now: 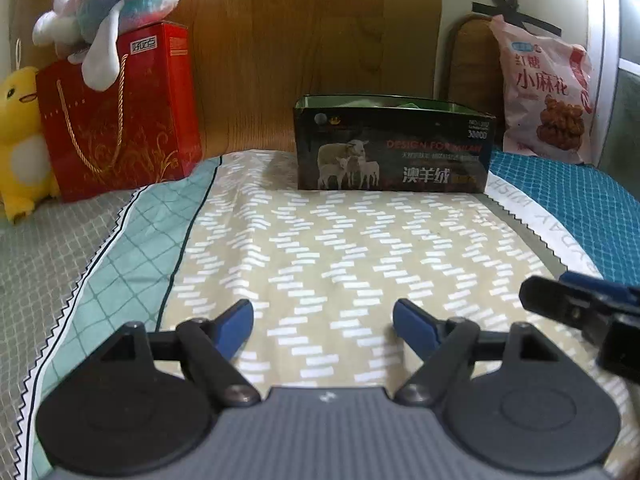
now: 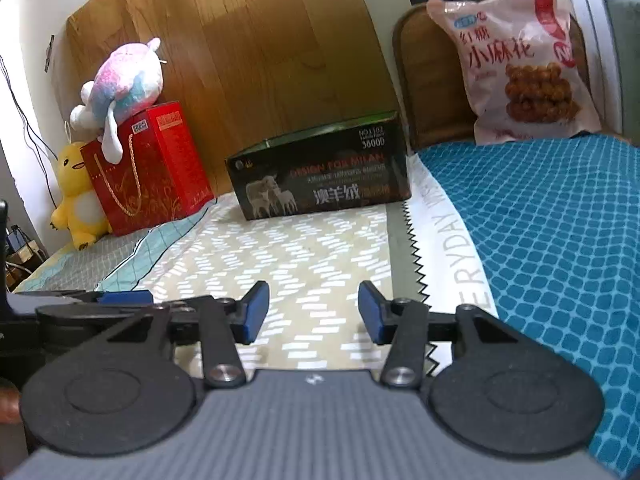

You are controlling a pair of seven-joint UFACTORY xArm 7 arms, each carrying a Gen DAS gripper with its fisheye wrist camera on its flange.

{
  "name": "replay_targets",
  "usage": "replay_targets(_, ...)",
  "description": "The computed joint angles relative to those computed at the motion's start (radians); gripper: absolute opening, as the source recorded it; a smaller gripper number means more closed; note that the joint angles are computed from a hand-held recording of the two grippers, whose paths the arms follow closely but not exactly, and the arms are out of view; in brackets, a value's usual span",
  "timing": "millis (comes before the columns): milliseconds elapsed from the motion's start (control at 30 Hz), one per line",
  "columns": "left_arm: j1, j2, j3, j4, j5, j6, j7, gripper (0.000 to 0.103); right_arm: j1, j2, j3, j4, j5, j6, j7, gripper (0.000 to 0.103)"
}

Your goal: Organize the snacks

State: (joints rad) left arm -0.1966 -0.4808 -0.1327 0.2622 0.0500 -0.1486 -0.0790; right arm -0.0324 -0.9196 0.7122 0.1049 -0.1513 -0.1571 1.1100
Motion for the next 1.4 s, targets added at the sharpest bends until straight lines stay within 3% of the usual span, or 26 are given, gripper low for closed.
replay_targets(300, 0.132, -0.035, -0.155, -0.035, -0.013, -0.062, -0.030, 0.083, -0.023, -0.061, 0.041, -0.033, 0.012, -0.034, 0.063, 0.065)
replay_targets(567, 0.285, -0.077, -0.343, -0.057, -0.043, -0.109, -0.054, 0.089, -0.033, -0.072, 0.057, -0.049, 0.026, -0.071, 0.092, 0.073)
replay_targets(767, 0.335, -0.094, -0.398, -0.061, -0.058, -0.119, -0.071, 0.097, -0.037, -0.078, 0.066, -0.057, 0.035, -0.089, 0.104, 0.075)
replay_targets(1067, 0.418, -0.127, -0.496, -0.058, -0.062, -0.108, -0.107, 0.101, -0.037, -0.075, 0.068, -0.063, 0.044, -0.111, 0.108, 0.076)
replay_targets(1400, 0.486, -0.157, -0.556, -0.049, -0.020, -0.077, -0.177, 0.103, -0.041, -0.072, 0.079, -0.071, 0.064, -0.143, 0.109, 0.077)
